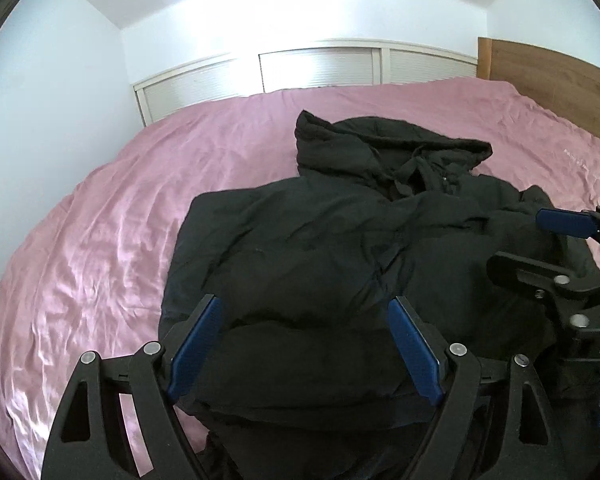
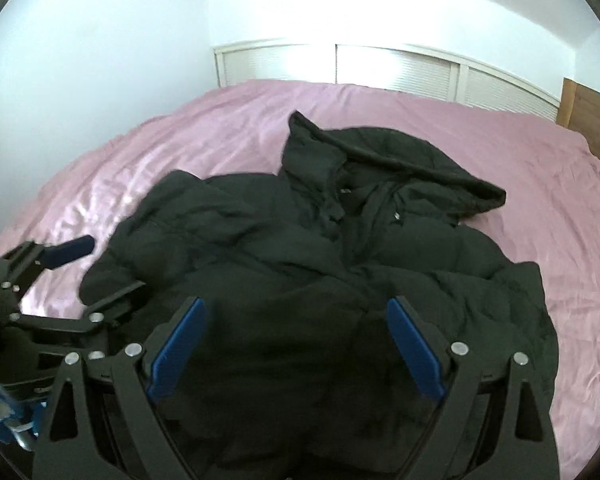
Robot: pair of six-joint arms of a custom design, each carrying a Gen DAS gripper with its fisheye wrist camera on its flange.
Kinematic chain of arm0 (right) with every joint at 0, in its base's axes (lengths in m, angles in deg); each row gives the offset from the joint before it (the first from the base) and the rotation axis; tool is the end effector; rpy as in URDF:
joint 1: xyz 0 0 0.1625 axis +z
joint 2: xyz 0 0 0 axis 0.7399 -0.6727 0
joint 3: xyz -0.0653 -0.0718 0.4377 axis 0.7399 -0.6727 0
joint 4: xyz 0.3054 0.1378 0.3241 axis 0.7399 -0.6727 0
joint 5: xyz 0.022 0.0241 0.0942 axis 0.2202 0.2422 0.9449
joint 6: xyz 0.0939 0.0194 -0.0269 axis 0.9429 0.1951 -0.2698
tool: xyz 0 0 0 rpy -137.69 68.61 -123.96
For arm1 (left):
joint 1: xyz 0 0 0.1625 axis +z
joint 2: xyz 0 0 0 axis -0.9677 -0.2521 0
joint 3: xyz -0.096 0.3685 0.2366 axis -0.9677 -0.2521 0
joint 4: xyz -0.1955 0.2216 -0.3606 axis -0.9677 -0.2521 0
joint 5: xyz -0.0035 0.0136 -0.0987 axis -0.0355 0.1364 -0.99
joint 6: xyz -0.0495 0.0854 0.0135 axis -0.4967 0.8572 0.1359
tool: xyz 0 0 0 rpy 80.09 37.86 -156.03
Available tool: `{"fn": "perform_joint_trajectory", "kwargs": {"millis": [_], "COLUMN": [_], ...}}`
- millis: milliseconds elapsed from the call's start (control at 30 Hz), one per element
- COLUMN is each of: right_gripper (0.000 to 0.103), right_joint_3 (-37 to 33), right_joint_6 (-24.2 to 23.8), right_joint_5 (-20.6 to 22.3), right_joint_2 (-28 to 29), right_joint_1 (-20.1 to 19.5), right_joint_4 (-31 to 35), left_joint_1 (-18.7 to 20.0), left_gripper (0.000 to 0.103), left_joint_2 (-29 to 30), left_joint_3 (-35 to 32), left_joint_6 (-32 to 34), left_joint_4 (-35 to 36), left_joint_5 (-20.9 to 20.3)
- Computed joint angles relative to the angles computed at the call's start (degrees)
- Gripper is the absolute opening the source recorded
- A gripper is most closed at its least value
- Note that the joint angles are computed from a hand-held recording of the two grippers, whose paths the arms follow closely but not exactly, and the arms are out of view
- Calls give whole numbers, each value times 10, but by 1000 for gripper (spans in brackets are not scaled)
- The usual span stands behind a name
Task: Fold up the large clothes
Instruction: 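Press and smooth the folded jacket body with both grippers near the hood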
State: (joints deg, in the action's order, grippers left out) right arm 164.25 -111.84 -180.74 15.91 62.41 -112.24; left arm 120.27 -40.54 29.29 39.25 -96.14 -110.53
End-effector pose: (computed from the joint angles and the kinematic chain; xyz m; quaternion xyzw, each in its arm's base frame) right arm 0.2944 -0.5826 0.2363 0.2479 -0.8637 0.3216 0.2987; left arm -0.2599 -0.5607 0.2778 0.2635 0.8337 -0.3425 0.3439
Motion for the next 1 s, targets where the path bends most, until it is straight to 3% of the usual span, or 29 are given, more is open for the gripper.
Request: {"fn": "perform_joint_trajectory", "kwargs": {"millis": [167,300,567,700,867,1000], "right_gripper": [93,99,103,103,103,103], "right_joint_3": [10,13,11,10,7,-13], "right_joint_6": [12,18,23,38,28,22], "right_joint_5": [-7,-9,-20,-6,10,-21], "right_joint_2": [7,15,23,6,-9,7], "right_joint_1": [-24,-37,-38,-27,-10,-16], "right_joint_4": [10,13,16,34,-1,-10], "left_joint_1": [8,16,16,23,47,65], "left_gripper": [84,84,84,88,88,88], "left_joint_2": [5,10,11,14,59,97], "left_joint_3": [1,-1,-3,-44,-143,-192], "left_joint_6": [-12,-21,-27,-35,-39,-60], "left_joint_4": [12,25,32,61,108,151], "left_joint_5": [-2,-4,-5,-19,-40,-53]}}
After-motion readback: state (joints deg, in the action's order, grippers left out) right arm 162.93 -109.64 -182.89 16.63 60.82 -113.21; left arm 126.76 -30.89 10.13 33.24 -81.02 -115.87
